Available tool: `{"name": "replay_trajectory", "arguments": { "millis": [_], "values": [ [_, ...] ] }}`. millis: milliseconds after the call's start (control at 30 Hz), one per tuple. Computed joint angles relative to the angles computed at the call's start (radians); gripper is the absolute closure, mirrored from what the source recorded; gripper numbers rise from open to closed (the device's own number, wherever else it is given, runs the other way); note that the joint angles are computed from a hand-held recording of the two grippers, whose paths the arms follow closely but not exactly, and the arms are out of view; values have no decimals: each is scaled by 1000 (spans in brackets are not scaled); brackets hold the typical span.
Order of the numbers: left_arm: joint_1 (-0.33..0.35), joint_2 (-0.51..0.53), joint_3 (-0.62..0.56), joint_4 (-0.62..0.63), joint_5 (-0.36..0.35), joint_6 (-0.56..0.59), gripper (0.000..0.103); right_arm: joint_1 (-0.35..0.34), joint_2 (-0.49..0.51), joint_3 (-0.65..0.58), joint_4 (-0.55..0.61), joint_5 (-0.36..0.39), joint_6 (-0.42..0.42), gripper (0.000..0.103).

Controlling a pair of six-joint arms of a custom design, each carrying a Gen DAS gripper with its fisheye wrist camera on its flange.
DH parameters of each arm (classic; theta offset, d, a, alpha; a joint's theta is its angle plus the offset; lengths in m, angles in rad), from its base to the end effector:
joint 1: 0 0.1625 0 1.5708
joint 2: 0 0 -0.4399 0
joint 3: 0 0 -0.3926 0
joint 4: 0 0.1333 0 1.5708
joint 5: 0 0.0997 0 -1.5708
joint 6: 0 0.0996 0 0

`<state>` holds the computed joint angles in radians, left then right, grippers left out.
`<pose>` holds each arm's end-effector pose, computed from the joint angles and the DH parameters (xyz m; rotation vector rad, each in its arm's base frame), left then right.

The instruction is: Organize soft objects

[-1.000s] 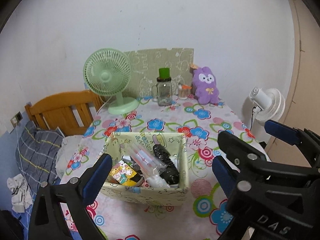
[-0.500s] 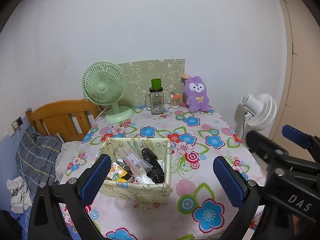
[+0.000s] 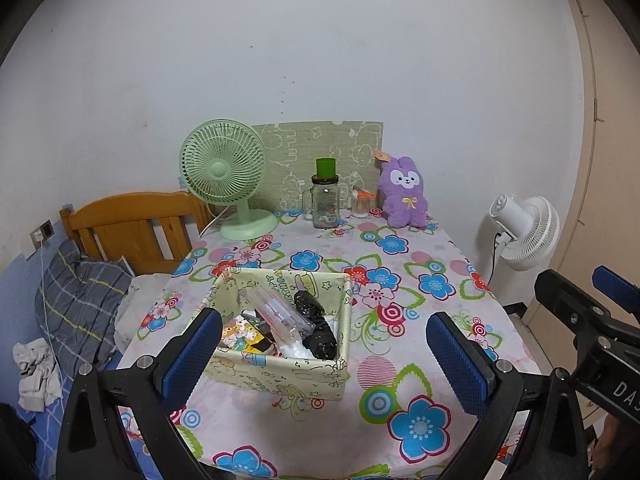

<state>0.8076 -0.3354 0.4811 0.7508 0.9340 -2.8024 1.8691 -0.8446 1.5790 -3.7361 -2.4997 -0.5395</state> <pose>-0.3972 -0.6938 0.1255 1.0527 2.2585 -1.0199 0.2441 -0.6117 0.3187 0.0153 -1.8566 1.3660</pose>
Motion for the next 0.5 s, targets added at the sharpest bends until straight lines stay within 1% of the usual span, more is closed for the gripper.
{"name": "replay_trajectory", "arguments": {
  "millis": [200, 300, 433, 500],
  "values": [
    [0, -9, 14, -14, -2, -2, 0, -1, -2, 2, -1, 4, -2, 8],
    [0, -20, 37, -43, -2, 14, 0, 0, -1, 3, -5, 13, -10, 8],
    [-1, -4, 3, -15, -1, 9, 0, 1, -1, 0, 3, 19, -11, 8],
    [0, -10, 12, -24, 1, 6, 0, 1, -3, -1, 14, 22, -5, 8]
  ]
}}
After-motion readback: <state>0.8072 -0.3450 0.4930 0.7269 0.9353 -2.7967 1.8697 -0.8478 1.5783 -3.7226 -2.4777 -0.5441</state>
